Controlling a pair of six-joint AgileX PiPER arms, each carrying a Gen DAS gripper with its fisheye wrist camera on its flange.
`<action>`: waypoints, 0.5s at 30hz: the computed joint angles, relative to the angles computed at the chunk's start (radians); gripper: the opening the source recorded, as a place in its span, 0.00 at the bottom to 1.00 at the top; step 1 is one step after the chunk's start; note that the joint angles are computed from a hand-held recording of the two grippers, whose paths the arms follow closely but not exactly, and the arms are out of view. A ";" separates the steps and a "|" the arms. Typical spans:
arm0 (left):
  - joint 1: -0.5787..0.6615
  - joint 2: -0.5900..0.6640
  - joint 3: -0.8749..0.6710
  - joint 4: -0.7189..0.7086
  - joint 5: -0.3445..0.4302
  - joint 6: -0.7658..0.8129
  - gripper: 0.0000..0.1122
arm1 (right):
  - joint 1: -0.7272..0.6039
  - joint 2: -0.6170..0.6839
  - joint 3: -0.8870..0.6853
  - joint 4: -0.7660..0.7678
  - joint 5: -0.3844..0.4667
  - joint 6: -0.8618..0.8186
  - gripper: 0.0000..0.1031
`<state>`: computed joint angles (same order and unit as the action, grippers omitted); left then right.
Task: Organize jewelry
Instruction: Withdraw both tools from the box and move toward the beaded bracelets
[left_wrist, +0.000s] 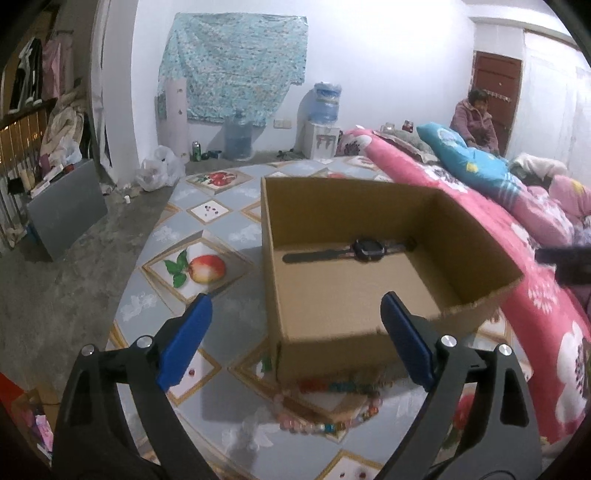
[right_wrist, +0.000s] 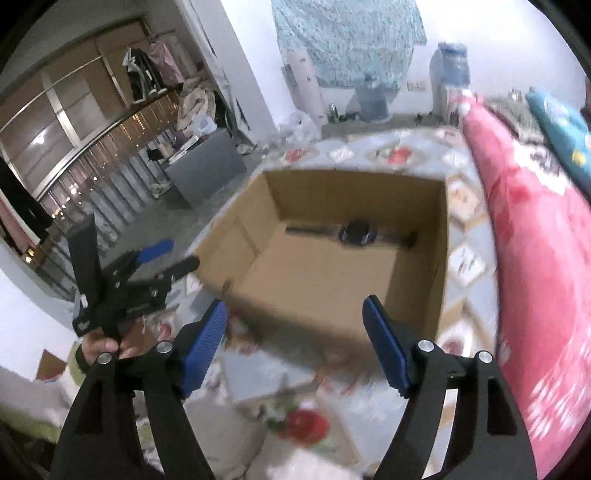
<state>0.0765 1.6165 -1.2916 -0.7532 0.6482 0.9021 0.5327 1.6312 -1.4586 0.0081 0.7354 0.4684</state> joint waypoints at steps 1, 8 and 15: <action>-0.007 -0.008 0.015 0.014 -0.009 -0.006 0.79 | 0.002 -0.009 0.043 0.023 -0.028 0.010 0.72; -0.072 0.003 0.068 0.193 -0.094 -0.149 0.79 | 0.022 0.041 0.154 -0.004 -0.095 0.227 0.72; -0.097 0.041 0.057 0.261 -0.108 -0.231 0.80 | 0.018 0.130 0.107 -0.037 -0.067 0.323 0.74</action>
